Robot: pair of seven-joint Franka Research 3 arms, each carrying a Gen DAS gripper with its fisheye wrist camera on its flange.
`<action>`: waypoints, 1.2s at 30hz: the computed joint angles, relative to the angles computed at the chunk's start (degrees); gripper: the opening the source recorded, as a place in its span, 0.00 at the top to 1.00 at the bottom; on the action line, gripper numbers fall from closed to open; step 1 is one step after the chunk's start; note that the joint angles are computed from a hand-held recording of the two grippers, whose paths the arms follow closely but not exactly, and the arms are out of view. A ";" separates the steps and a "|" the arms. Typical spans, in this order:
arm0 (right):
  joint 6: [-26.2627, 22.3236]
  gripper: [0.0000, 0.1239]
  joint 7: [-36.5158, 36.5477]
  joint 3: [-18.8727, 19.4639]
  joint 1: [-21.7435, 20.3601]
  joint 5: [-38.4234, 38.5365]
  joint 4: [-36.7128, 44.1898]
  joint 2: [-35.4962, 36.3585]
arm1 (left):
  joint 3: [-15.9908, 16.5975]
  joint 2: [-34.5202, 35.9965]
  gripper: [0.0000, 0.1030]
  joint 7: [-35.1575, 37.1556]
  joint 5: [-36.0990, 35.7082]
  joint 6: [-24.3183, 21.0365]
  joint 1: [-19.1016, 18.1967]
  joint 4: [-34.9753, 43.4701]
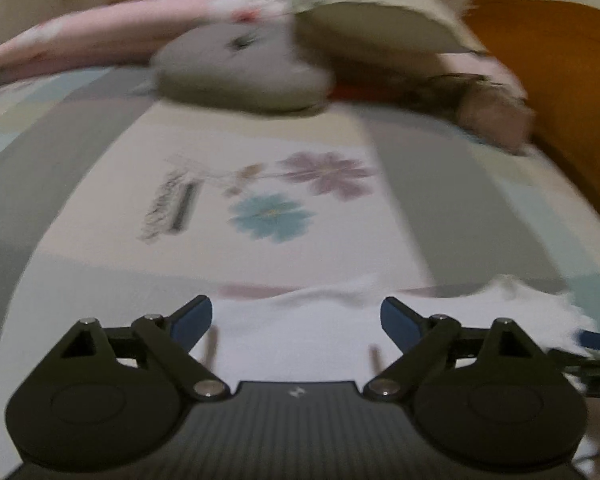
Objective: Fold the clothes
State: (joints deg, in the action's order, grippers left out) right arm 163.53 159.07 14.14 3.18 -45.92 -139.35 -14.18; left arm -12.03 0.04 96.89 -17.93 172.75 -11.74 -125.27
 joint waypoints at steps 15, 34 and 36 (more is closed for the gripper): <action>0.76 0.17 2.65 0.17 -0.47 -4.40 -1.15 -1.02 | -5.60 8.81 0.10 10.30 -10.06 -3.26 2.48 9.20; -3.01 0.17 -8.18 2.01 6.91 19.59 -12.61 -17.33 | 2.27 -14.78 0.08 -3.82 4.97 -10.69 -4.21 -13.06; -2.29 0.17 -9.54 2.30 7.41 21.78 -14.35 -20.13 | 3.77 -16.52 0.08 -3.53 5.28 -10.05 -6.06 -14.12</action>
State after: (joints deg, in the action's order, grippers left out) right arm 161.24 149.53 16.45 10.58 -24.14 -153.70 -34.32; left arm -8.27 -16.48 93.36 -12.64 162.70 -17.80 -139.38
